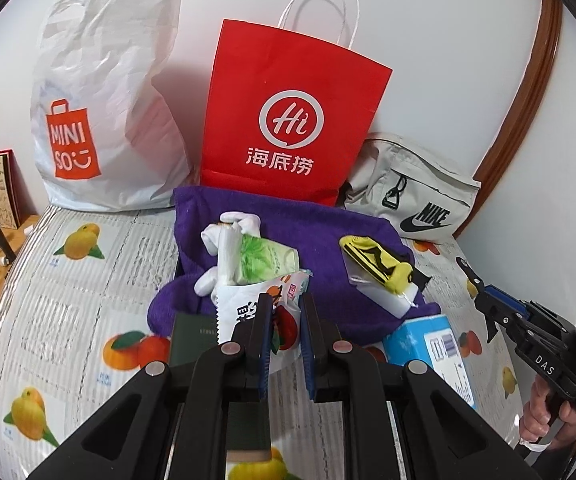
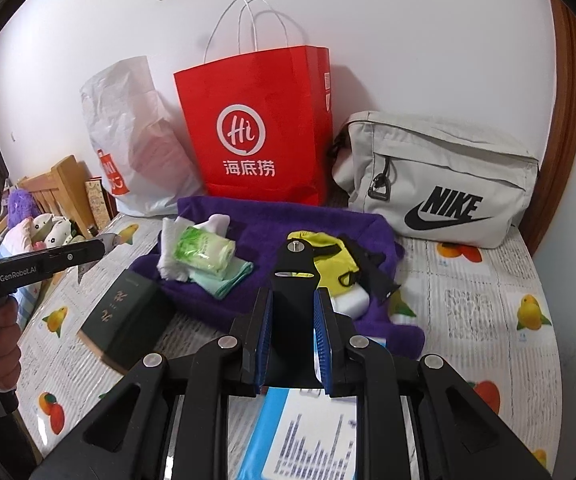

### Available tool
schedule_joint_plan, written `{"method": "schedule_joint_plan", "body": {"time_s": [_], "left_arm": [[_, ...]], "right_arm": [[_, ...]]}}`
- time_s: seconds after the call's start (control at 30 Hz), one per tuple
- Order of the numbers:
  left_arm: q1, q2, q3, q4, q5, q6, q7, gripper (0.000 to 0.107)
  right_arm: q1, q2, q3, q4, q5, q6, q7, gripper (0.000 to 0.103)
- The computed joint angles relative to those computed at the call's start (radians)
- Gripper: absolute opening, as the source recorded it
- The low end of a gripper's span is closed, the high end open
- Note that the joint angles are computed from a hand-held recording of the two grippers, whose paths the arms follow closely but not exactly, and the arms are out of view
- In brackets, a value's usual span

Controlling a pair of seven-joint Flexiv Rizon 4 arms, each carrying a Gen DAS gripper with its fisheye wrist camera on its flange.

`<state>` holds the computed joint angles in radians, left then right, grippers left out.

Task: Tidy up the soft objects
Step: 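Carry the snack packet and black strap toward the purple towel with both tools, then lower the snack packet and strap onto the purple towel and open both tools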

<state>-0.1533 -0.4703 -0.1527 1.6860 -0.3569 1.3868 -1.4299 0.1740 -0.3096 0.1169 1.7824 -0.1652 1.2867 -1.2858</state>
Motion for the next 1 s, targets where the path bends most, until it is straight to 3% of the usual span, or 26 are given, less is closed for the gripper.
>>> {"method": "schedule_joint_plan", "body": {"time_s": [0.63,0.83,1.0], "left_arm": [[-0.024,-0.206,0.029,-0.313,0.044,-0.173,-0.035,0.013],[-0.071,-0.277,0.095,-0.434,0.109,-0.238,-0.093,0.013],[-0.072,-0.335,0.092,-0.517,0.131,-0.298,-0.114,0.013]], "right_arm": [[-0.055,-0.228,0.024,-0.302,0.081,-0.106,-0.118,0.021],[-0.066,-0.307,0.030,-0.409,0.106,-0.166,-0.156,0.021],[-0.081,-0.364,0.051,-0.495,0.141,-0.259,-0.202,0.021]]}}
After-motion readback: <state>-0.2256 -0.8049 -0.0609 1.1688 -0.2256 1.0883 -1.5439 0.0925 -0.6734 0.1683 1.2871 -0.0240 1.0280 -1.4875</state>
